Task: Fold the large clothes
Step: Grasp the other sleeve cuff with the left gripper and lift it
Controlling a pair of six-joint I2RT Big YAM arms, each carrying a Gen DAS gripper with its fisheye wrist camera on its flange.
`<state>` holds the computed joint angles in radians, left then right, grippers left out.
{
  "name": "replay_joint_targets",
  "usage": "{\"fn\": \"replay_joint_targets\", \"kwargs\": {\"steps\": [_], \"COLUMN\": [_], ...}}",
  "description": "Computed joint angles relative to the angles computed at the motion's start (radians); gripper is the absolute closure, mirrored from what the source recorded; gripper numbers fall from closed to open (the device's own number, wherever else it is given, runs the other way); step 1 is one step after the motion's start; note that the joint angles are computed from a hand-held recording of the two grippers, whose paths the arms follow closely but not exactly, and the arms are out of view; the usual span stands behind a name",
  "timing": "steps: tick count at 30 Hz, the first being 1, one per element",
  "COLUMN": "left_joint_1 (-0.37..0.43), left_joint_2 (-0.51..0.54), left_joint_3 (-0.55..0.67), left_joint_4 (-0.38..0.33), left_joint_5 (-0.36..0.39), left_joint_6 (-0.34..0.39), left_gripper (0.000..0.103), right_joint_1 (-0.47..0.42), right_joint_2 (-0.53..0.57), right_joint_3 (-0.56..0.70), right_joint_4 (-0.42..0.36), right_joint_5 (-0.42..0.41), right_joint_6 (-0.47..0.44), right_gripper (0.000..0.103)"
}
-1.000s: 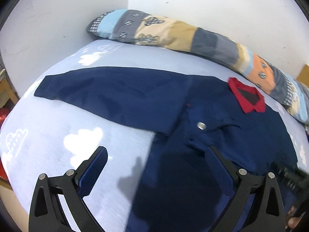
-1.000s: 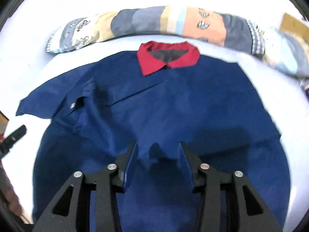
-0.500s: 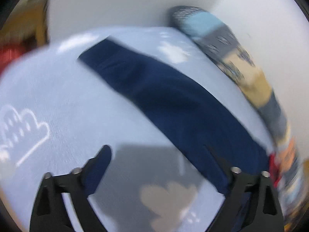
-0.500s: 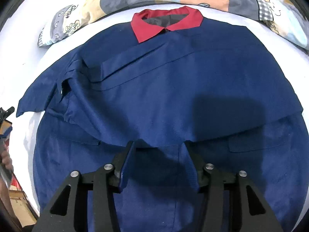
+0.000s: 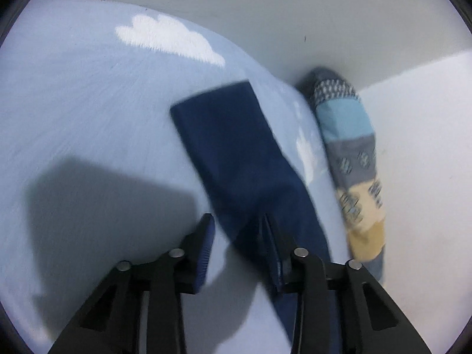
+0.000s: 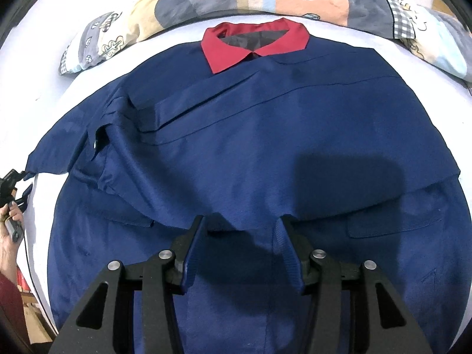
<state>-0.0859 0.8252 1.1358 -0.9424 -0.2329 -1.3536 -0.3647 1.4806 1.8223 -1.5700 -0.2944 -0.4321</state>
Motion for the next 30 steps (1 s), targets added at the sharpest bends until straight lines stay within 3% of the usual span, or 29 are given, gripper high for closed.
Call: {"fn": "replay_joint_targets", "kwargs": {"steps": [2,7,8,10,11,18,21,22,30], "left_joint_1": [0.04,0.069,0.061,0.013,-0.003,-0.111,-0.161,-0.157,-0.405], "left_joint_2": [-0.023,-0.058,-0.052,-0.046,-0.051,-0.001,0.018,0.009,0.108], "left_joint_3": [-0.064,-0.179,-0.187,-0.191,-0.199,-0.103,-0.041,-0.029,0.252], "left_joint_4": [0.105,0.29,0.31,0.304,0.307,0.154,0.082,0.11,-0.084], "left_joint_5": [0.018,-0.031,-0.047,-0.126,-0.154,-0.273,-0.318,-0.231,-0.432], "left_joint_6": [0.008,-0.004,0.0,-0.001,0.004,0.041,0.061,0.096,0.184], "left_gripper": [0.078,0.081,0.081,0.095,0.095,0.096,0.096,0.096,0.096], "right_joint_1": [-0.002,-0.015,-0.018,-0.019,-0.02,-0.042,-0.052,-0.051,-0.094], "right_joint_2": [-0.004,-0.015,-0.017,-0.021,-0.023,-0.007,-0.013,-0.007,0.019], "right_joint_3": [-0.005,-0.01,-0.01,-0.014,-0.017,0.007,0.014,0.021,0.098], "right_joint_4": [0.012,0.037,0.047,0.067,0.081,0.116,0.175,0.176,0.161], "right_joint_5": [0.0,-0.029,-0.041,-0.049,-0.049,-0.073,-0.071,-0.057,-0.112], "right_joint_6": [-0.001,0.005,0.008,0.01,0.013,0.056,0.061,0.053,0.106], "right_gripper": [0.053,0.053,0.053,0.053,0.053,0.053,0.053,0.053,0.053]}}
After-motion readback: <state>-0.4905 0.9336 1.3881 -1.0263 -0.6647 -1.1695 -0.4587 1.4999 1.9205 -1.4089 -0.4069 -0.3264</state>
